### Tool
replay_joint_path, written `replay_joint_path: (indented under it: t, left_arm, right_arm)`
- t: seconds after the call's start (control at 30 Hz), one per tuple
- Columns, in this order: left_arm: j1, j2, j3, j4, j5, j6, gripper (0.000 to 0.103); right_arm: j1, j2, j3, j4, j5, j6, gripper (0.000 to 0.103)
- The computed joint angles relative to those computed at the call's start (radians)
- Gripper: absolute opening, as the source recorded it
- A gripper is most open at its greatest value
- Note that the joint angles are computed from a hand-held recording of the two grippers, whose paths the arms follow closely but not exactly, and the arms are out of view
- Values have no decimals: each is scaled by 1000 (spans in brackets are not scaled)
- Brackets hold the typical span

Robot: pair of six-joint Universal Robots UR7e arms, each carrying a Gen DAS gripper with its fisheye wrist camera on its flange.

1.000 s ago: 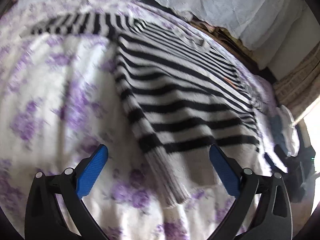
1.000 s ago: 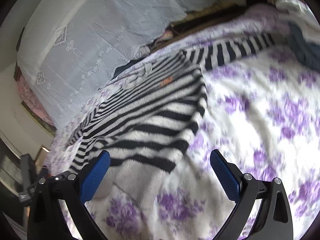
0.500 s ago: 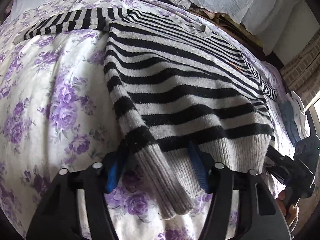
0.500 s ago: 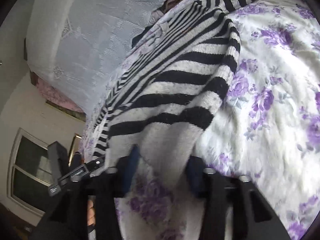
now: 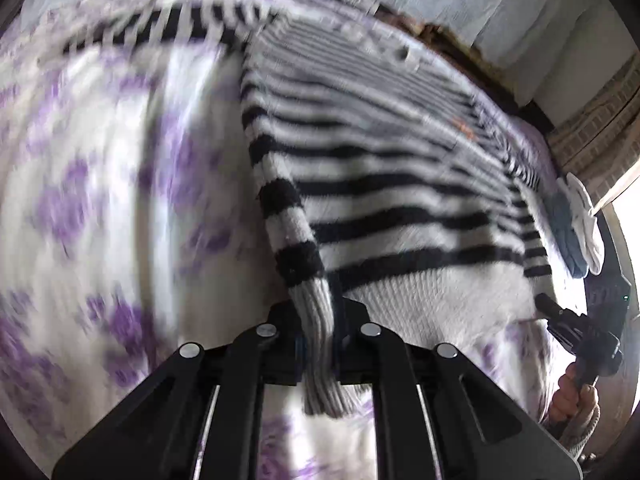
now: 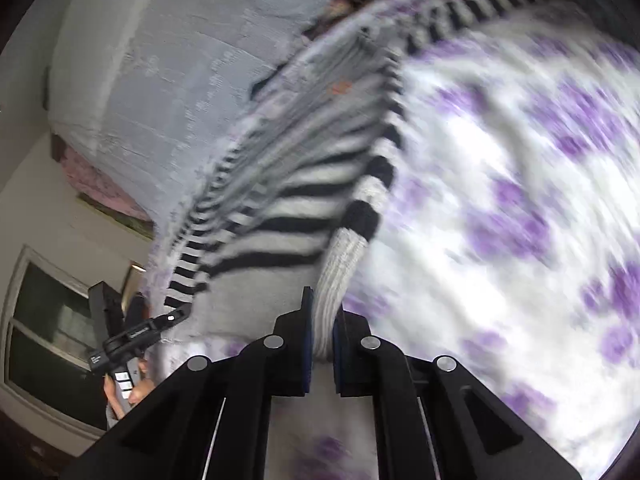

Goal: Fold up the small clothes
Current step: 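Reach the right gripper to the sleeve cuff nearest it and grasp it, then lift the grey sleeve cuff up off the bedspread with the right gripper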

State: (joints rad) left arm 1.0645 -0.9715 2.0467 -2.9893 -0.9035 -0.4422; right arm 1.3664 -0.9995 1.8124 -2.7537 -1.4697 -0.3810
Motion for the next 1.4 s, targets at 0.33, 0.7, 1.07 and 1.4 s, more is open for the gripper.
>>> replay_joint_path:
  t: [0.33,0.7,1.07,1.4]
  left_arm:
    - [-142,-42,51,57,363,-11,66]
    - [-82,201,-311,287,347,126,80]
    - [-60,232,-393,237,394,204,96]
    - [18,216,-537,412,263,132,99]
  right_arm:
    - [93,-63,68,-243,-175,-152,14]
    - [240,249,-200,-97,-345,-222,24]
    - [278,335,-415,42,-353,-168,51]
    - [264,400,-598,94,-354,-200,56]
